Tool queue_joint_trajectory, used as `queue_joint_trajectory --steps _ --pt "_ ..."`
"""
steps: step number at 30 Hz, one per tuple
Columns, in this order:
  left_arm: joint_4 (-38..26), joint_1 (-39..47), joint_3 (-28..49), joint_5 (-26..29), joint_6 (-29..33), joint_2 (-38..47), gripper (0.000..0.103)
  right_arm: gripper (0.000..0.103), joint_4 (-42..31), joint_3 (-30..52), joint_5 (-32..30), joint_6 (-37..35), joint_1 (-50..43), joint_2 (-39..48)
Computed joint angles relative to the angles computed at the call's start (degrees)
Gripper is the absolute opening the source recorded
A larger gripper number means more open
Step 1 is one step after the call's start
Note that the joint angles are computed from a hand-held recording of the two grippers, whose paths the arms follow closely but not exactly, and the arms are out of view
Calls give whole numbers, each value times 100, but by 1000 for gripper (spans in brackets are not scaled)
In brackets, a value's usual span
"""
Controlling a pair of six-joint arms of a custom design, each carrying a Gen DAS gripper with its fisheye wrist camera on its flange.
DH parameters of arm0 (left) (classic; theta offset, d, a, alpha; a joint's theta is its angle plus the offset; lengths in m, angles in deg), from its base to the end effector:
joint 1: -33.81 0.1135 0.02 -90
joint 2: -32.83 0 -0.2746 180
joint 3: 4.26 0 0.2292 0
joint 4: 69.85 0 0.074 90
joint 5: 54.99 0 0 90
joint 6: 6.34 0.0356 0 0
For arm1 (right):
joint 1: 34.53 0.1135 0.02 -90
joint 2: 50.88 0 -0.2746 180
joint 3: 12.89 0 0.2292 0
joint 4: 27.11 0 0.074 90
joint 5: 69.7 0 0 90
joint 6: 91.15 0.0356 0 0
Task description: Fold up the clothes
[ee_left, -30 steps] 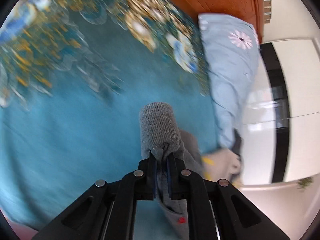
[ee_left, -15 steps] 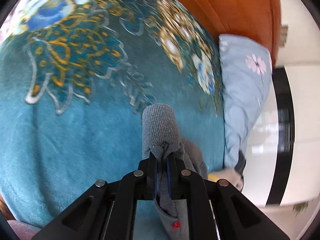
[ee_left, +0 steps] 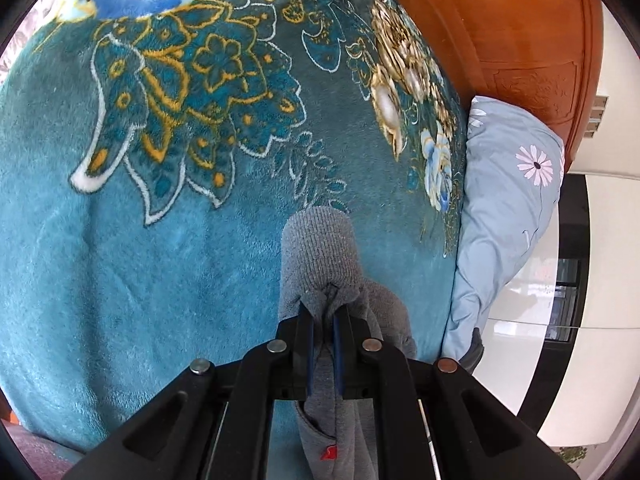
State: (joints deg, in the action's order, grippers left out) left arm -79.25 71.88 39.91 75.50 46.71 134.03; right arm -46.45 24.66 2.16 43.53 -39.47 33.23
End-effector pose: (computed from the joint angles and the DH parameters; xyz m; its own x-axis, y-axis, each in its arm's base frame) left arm 0.2020 0.1289 0.0979 -0.4176 -0.9078 0.0382 -0.6452 0.2667 -0.7160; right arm 0.1937 -0.0056 0.1218 -0.6782 0.7293 -0.0905 0.6076 0.6257 0.4892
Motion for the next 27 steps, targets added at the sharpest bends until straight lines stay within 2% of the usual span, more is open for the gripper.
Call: queue_joint_trajectory --steps 7,8,10,13,15,20,22,25,27 --pt "-54 -173 24 -115 72 -56 8 33 687 291 -117 424 634 869" --pt "-54 -189 30 -121 71 -48 8 26 614 402 -41 517 721 977" --pt "-52 -194 45 -93 82 -23 8 2 290 605 246 685 927 959" --pt "-86 -182 79 -38 135 10 8 2 21 645 318 876 1096 349" --pt "-114 -163 113 59 197 47 8 2 -326 711 210 832 1108 -349" --pt "-120 -119 143 252 238 113 8 2 -1791 1318 -276 -46 715 -2164" --pt "-103 -84 142 330 220 152 8 2 -2312 1463 -389 -188 650 -2719" --pt "-71 9 122 482 178 207 8 2 -2882 1560 -423 -602 488 -2981" --pt "-113 41 136 558 174 257 8 2 -2995 1369 -592 -711 267 -2931"
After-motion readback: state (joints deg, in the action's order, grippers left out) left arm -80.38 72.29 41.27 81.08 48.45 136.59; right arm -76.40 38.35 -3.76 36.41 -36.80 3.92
